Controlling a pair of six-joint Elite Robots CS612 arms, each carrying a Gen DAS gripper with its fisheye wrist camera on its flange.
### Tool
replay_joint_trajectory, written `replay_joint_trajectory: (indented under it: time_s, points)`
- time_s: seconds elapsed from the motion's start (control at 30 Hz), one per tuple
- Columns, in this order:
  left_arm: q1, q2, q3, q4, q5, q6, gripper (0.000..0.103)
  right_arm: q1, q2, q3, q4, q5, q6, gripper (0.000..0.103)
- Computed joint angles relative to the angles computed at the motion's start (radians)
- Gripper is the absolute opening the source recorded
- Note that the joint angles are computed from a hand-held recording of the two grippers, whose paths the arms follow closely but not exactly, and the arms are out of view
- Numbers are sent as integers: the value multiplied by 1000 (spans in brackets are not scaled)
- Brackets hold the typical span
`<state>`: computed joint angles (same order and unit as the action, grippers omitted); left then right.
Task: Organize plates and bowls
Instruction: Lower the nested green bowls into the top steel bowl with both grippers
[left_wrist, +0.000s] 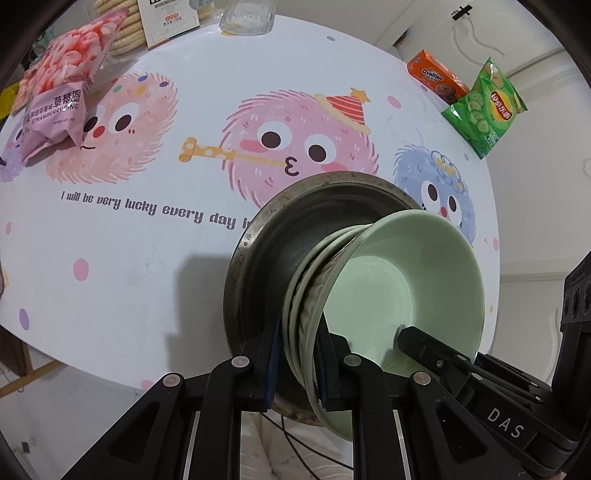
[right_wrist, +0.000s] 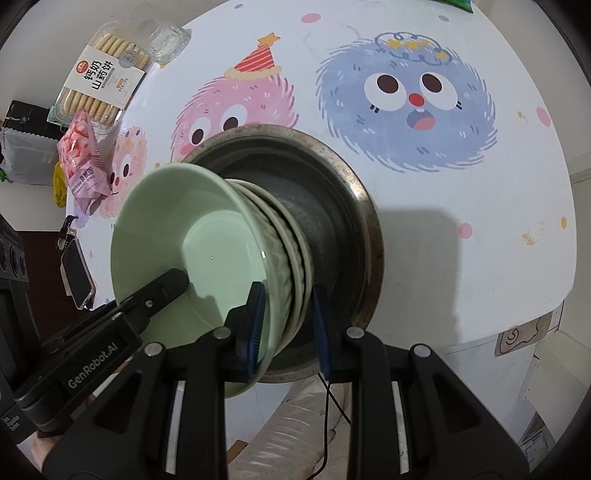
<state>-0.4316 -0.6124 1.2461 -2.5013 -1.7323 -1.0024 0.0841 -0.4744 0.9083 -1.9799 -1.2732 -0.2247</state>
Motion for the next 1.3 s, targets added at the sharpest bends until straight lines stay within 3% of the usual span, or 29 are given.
replay_joint_trajectory:
  time_s: [0.5,0.63,0.67,0.77,0.87,0.97,1.1,1.2,1.3]
  points:
    - [-2,2,4,-27,21,19,18,-1,8,-8,4,11,-13,32]
    - [-10,-11,13,-16,59,66,35,-4,-9,21,-40,22,-31,33]
    - [-11,-16,17,-19,66,76,46,-6,-17,32,-59,25,-42,35]
    - [-14,-41,47,-61,95,96,58,-10,-35,51,-90,38,-65,49]
    - [-16,-71,80,-98,131,125,74,-20,-62,81,-137,70,-90,50]
    - [-14,-100,119,-134,164,130,77,-34,-83,111,-198,82,-99,62]
    - [-6,-125,164,-139,213,106,80,-50,-90,127,-248,72,-83,64]
    - [13,-118,182,-123,179,61,80,-59,-74,110,-229,47,-61,64]
    - [25,-100,197,-162,119,3,80,-68,-54,90,-196,41,-45,64]
